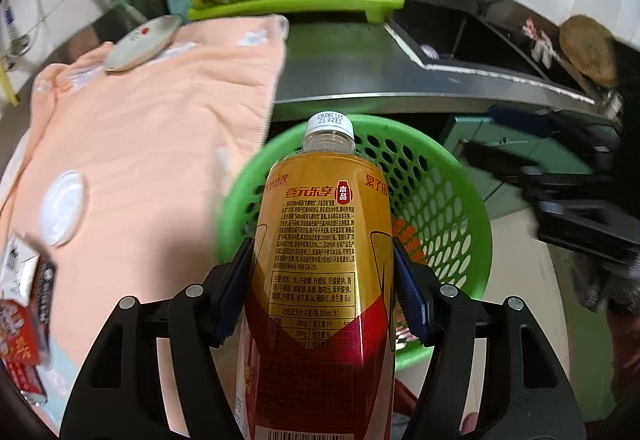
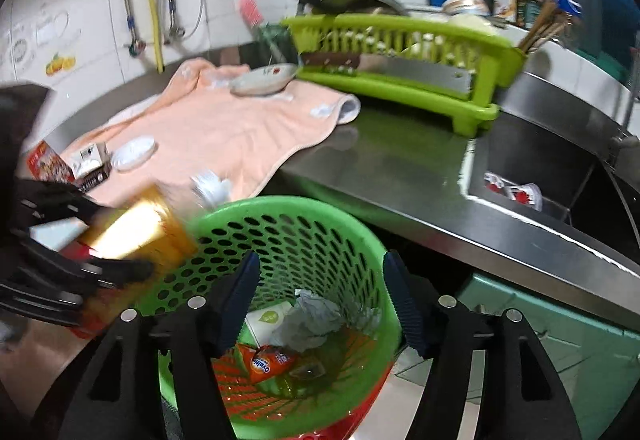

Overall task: Collect trash
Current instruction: 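Carry the yellow-red bottle over the green basket and release it with the left tool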

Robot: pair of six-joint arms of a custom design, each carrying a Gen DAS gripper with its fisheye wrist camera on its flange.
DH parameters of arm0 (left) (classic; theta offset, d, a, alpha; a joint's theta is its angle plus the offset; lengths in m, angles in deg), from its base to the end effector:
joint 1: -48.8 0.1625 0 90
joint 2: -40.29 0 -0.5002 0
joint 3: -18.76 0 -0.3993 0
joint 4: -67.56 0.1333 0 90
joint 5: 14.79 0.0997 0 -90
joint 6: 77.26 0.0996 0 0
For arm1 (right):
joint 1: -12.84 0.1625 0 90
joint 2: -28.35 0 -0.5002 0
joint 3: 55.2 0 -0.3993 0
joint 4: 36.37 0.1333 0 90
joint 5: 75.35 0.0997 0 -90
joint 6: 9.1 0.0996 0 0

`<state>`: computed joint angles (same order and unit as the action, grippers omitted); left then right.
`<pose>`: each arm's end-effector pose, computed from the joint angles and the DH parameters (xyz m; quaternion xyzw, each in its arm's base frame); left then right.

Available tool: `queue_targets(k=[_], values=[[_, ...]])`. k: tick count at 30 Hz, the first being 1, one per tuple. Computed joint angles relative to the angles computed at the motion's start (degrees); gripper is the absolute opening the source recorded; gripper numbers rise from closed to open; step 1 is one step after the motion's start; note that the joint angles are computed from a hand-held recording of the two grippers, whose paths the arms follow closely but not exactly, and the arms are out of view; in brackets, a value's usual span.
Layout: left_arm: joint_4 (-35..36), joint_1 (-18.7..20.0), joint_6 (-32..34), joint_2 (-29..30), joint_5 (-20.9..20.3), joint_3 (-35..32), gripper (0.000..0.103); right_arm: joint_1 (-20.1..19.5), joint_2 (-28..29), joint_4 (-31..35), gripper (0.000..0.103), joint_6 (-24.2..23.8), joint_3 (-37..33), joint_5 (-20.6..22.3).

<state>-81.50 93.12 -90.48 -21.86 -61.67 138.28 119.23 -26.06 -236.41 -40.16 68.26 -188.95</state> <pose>-0.2534 -0.5289 0.1988 0.2547 0.8944 -0.1926 0.3132 0.2502 -0.5195 0.1929 0.3034 -0.8682 0.3155 0.2337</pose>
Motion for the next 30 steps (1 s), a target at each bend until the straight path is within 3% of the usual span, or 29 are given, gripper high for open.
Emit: queue_targets(k=[14,24,26,30], values=[[4.8,5.5,-6.8,11.7,-4.3,-8.3,0.065,-4.0,-3.9,-5.9,0.070,0.1,7.7,3.8],[4.2,7.2,-9.0,13.1,-7.2,-9.0,0.067,-5.4,-3.8,-6.3,0.071,1.3,8.7,4.9],[2.9,7.2,-8.9,13.1,-7.3,-8.5,0.078,-5.4,-3.7,-6.1,0.071,1.6,8.7,4.9],[2.0,7.3,-7.7,12.3,-6.6,-7.9,0.078,-5.0,-3.5,-6.2,0.071,1.8,8.6,4.6]])
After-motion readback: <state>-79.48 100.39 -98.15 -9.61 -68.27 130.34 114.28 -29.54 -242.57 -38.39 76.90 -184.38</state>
